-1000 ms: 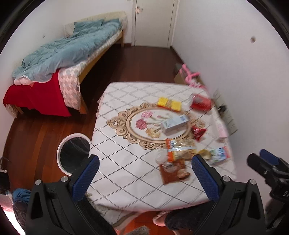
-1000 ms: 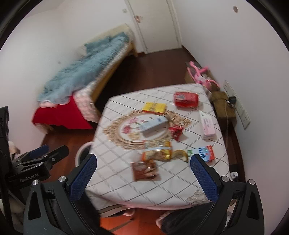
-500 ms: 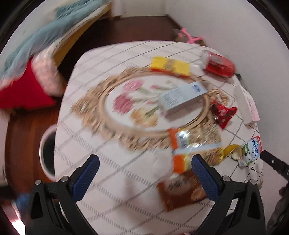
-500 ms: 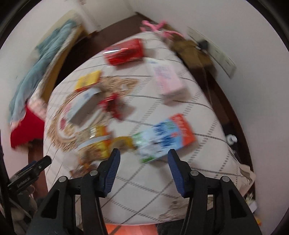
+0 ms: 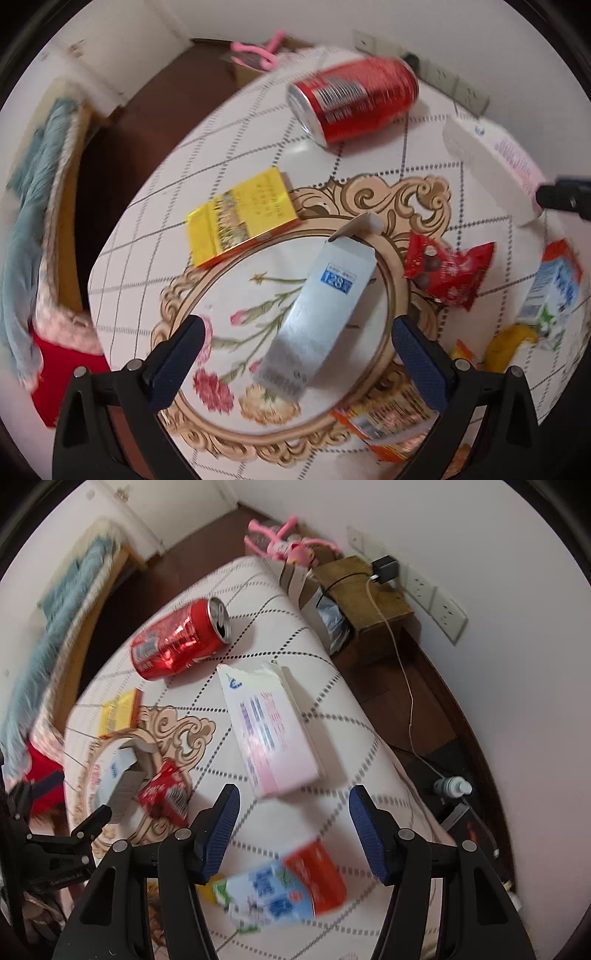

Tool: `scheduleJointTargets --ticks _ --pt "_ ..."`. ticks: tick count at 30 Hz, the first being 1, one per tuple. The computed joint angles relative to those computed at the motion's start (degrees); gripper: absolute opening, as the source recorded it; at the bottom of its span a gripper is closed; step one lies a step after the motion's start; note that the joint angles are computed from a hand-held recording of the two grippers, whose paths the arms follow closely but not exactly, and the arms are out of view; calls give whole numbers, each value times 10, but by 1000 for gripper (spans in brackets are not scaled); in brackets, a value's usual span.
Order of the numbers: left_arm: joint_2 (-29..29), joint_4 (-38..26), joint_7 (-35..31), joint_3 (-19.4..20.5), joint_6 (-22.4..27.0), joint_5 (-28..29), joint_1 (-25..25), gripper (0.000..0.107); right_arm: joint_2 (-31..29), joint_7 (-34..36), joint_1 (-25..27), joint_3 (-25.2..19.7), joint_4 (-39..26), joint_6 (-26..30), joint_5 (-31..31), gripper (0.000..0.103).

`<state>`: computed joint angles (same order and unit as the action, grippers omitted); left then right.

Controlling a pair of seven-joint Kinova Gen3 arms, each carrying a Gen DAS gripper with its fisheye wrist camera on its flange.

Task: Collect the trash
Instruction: 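Grasp the white toothpaste box with the right tool while the left grasps the white milk carton, then carry both boxes over the white bin and open both tools to drop them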

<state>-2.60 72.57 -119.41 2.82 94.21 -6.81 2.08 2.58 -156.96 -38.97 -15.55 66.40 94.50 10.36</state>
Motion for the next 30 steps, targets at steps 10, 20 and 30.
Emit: scheduleJointTargets --ticks 10,20,30 --pt "62 -29 -48 -15 37 16 -10 35 110 124 -9 42 -107 73 -16 63" --pt "13 12 -44 -49 -4 57 -77 32 157 165 -66 73 -159 116 29 51" --pt "-82 4 -19 -106 -19 116 -118 32 150 115 -144 69 -210 120 83 50"
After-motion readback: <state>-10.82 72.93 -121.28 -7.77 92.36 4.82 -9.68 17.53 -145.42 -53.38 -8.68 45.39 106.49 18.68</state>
